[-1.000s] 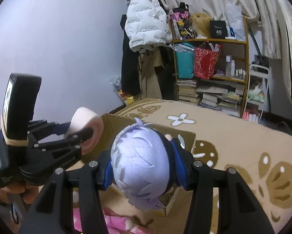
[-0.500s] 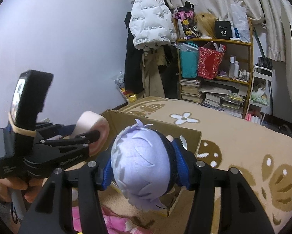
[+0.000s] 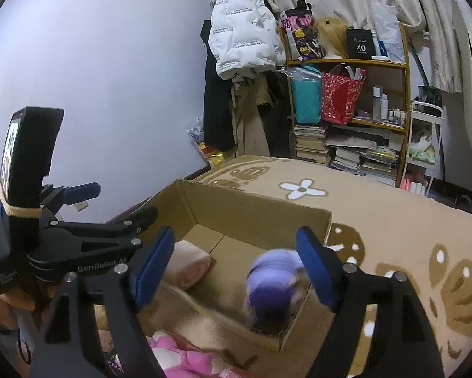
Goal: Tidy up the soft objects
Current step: 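Open both tools to drop the roll and doll into the box, then move both tools back down toward the remaining pile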
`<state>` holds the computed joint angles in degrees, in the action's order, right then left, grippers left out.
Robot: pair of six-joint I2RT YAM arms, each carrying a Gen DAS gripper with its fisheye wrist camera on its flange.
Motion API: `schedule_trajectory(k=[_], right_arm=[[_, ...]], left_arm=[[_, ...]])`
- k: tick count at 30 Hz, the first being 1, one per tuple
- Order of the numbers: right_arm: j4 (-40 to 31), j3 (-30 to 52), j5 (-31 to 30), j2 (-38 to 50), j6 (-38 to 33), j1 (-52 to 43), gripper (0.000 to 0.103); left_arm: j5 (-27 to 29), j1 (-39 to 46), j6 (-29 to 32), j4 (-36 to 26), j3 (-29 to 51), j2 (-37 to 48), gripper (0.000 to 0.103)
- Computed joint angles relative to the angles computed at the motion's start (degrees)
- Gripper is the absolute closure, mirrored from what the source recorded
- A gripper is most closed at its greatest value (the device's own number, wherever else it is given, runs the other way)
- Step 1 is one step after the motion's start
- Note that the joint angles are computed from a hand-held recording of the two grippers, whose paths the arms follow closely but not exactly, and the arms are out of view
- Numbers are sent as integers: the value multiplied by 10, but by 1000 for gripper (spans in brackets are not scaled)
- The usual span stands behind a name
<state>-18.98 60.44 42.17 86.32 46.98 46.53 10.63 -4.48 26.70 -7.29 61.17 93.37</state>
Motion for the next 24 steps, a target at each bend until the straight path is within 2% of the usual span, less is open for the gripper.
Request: schedule_trajectory(k=[1,4,8,20,24], right_arm=[[-12,5,2,1,5,1,12],[-30,11,7,1,17,3,8],[-61,22,12,-4,39,10,7],[-180,67,47,-7,133,59,7],[-222,84,54,0,164,80,7]], left_arm=[[-2,2,1,0,-2,-2,0],[-7,6,4,-9,-1,-2,0],[-2,22,9,-35,4,-9,0],[54,88,34,-199,46,-34,0],[69,101,54,-228,42,-51,0]])
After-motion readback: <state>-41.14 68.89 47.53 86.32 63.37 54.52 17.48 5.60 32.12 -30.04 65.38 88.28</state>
